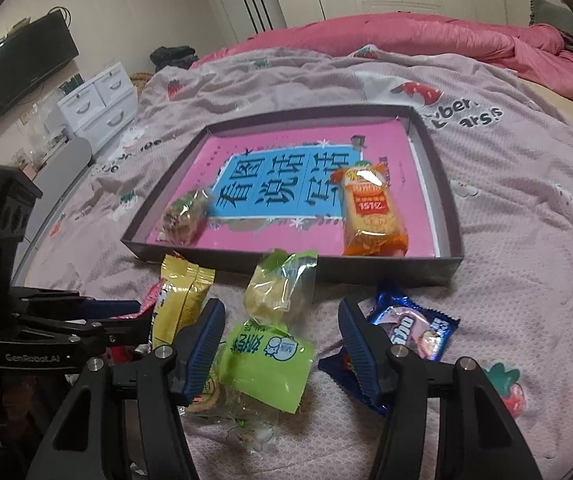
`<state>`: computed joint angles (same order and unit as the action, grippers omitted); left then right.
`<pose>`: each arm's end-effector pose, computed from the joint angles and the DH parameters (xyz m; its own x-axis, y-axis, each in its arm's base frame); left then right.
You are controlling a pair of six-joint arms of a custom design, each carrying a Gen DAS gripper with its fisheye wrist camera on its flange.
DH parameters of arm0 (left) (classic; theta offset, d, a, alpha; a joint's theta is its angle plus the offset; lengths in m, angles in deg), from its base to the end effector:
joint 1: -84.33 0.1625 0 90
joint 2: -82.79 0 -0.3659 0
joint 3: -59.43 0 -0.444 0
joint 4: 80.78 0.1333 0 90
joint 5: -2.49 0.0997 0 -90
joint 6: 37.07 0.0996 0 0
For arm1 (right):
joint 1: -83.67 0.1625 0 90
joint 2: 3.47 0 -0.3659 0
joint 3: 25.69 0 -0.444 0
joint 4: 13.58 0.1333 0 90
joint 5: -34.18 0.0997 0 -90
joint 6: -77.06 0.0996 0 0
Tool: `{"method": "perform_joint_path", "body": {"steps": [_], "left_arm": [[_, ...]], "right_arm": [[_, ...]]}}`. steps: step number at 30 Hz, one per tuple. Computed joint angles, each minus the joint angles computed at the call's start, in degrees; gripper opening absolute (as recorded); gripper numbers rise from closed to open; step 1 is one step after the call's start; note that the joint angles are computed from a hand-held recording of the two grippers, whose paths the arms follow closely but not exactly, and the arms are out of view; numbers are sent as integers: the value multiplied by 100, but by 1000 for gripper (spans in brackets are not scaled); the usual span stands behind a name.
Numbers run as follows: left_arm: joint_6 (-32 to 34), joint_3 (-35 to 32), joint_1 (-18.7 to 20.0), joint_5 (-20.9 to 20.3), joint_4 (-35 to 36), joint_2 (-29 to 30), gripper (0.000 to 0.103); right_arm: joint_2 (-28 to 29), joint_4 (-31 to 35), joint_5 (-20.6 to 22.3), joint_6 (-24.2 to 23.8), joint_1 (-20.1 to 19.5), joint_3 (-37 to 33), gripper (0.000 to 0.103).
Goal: Organize snacks
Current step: 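Grasp the red sausage stick with the left gripper while the right grasps the bread bag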
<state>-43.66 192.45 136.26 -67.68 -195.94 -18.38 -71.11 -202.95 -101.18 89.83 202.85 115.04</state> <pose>-0.1116 -0.4135 0.1825 -0.7818 0.5174 -0.3481 0.5262 0.8469 0.0771 0.2440 -0.3090 0.0575 -0.8447 0.1072 0.5243 -0.2568 0.7784 -0.5728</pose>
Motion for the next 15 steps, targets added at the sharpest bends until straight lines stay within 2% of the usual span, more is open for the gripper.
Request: {"method": "perform_joint_path", "body": {"steps": [15], "left_arm": [[57,-106,99,133,-221,359,31]], "right_arm": [[415,-135,61,-478,-237,-245,58]]}}
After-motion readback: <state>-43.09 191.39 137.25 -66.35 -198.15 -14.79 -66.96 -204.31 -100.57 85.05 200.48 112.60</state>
